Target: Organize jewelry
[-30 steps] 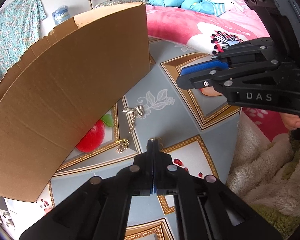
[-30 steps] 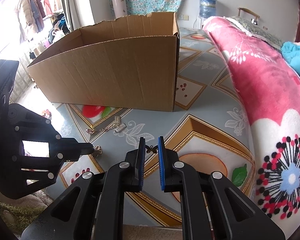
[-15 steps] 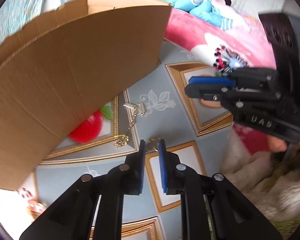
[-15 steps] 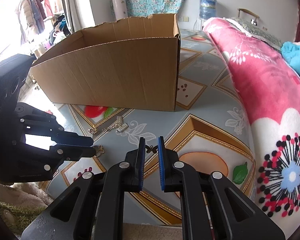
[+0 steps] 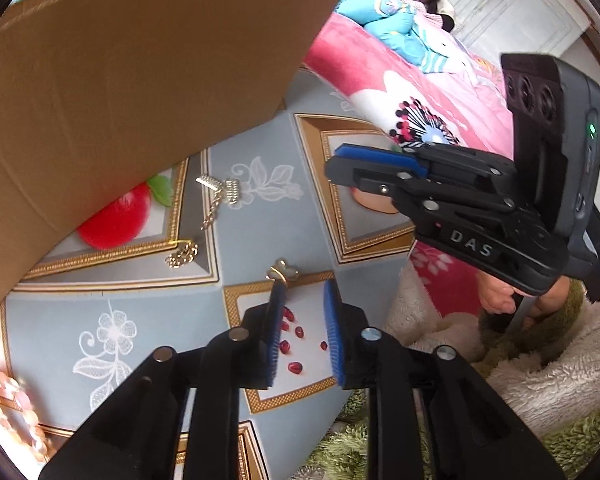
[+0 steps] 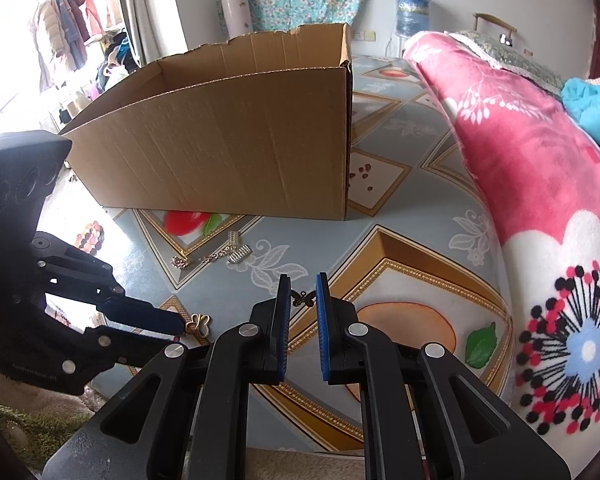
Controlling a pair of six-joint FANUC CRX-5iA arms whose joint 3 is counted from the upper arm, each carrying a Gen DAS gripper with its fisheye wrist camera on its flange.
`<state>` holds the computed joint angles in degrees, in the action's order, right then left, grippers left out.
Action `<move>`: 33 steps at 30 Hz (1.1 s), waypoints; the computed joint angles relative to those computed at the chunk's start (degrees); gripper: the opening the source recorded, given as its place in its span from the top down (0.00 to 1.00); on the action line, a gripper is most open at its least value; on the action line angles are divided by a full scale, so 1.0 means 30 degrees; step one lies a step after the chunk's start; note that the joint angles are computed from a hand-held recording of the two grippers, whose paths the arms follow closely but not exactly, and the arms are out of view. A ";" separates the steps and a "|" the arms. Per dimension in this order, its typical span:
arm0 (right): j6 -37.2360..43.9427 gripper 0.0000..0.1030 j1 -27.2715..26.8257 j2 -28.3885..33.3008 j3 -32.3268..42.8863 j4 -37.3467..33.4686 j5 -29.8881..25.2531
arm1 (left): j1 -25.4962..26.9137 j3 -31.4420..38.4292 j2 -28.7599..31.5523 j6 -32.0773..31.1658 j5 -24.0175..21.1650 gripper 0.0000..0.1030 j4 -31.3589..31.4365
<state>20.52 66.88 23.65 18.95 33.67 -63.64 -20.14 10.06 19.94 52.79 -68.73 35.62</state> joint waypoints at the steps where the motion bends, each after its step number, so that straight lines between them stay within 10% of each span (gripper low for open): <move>1: -0.0015 0.90 -0.0009 -0.0006 -0.0023 0.0007 0.0031 | -0.0082 0.0025 -0.0111 0.0013 0.0276 0.79 -0.0331; 18: -0.0058 0.90 -0.0103 -0.0110 -0.0227 -0.0089 0.0347 | -0.2058 0.0742 -0.0946 -0.0195 0.3267 0.77 -0.6320; 33: -0.0215 0.90 -0.0092 -0.0221 -0.0382 0.0253 0.0450 | -0.2119 0.0837 -0.0866 -0.0450 0.3627 0.99 -0.6454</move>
<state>19.87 66.60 22.99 17.80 34.43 -62.29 -26.50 12.57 17.34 51.44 -57.85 16.26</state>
